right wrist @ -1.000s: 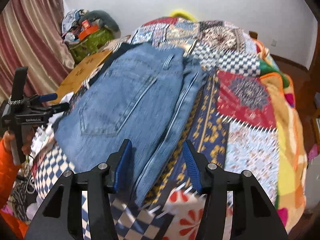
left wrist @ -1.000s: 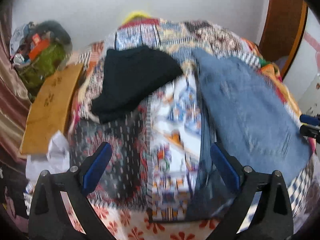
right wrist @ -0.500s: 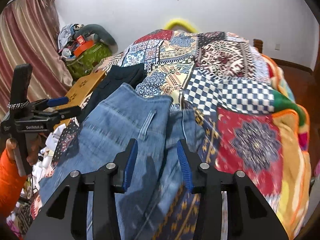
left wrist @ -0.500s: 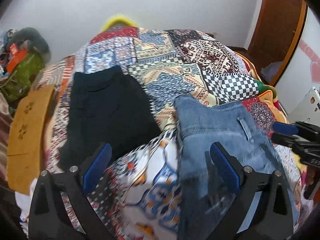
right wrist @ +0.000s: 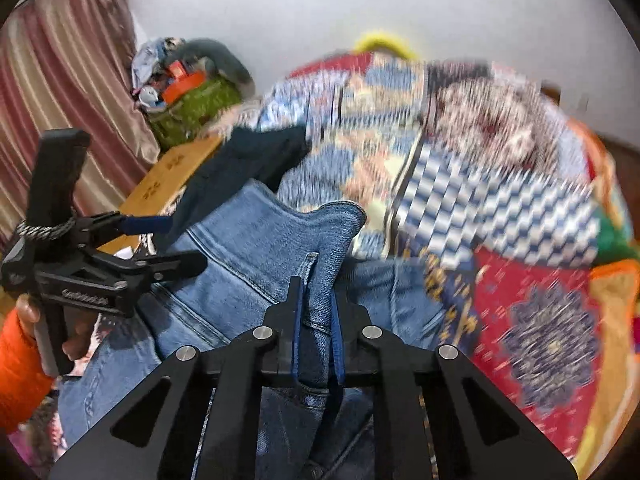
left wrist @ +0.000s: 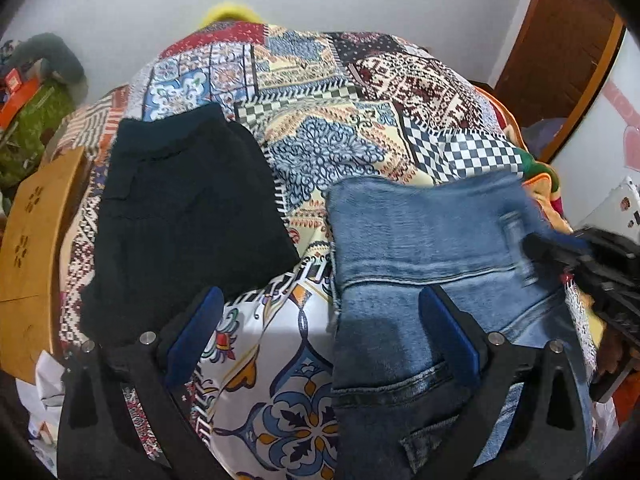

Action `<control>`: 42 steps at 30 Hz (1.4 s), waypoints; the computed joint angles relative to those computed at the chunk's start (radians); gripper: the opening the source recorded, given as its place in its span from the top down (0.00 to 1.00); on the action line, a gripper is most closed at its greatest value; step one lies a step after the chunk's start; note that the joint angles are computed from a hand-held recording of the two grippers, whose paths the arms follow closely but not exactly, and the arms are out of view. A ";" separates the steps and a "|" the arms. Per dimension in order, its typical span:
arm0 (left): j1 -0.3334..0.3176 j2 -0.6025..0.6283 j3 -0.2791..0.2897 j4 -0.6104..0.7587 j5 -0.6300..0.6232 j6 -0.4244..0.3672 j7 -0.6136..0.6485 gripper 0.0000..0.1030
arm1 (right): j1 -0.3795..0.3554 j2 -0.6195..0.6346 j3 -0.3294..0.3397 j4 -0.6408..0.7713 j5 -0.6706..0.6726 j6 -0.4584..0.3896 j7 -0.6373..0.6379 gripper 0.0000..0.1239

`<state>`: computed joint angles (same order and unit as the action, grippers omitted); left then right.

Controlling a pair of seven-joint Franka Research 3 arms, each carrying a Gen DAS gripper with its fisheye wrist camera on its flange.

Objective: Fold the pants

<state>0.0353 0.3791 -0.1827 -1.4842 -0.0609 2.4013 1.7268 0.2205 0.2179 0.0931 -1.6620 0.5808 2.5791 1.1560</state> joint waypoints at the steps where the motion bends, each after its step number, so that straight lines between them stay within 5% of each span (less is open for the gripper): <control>1: -0.002 -0.005 0.001 -0.004 0.005 0.004 -0.002 0.03 | 0.001 -0.025 0.005 -0.028 0.012 0.041 -0.025 0.92; 7: -0.010 -0.026 0.005 -0.022 0.012 0.036 -0.026 0.03 | 0.024 -0.105 -0.005 -0.116 -0.006 0.175 -0.060 0.92; 14: -0.052 0.042 0.029 0.015 0.131 0.016 -0.099 0.02 | 0.002 0.018 -0.043 -0.042 -0.138 0.005 0.147 0.92; 23: -0.045 0.035 0.026 0.006 0.148 0.033 -0.092 0.01 | 0.007 -0.031 -0.050 -0.052 -0.230 -0.032 0.226 0.86; 34: 0.006 -0.146 -0.014 -0.177 0.009 0.133 0.032 0.03 | 0.007 -0.186 -0.047 -0.205 -0.233 0.037 0.246 0.50; 42: 0.006 -0.151 -0.003 -0.179 -0.113 -0.019 0.158 0.03 | 0.020 -0.247 -0.043 -0.307 -0.140 0.047 0.250 0.37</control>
<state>0.0416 0.2277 -0.1852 -1.6630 -0.1739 2.3819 1.8847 0.2407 -0.0295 0.0506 -1.9686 0.4406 2.6258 1.4055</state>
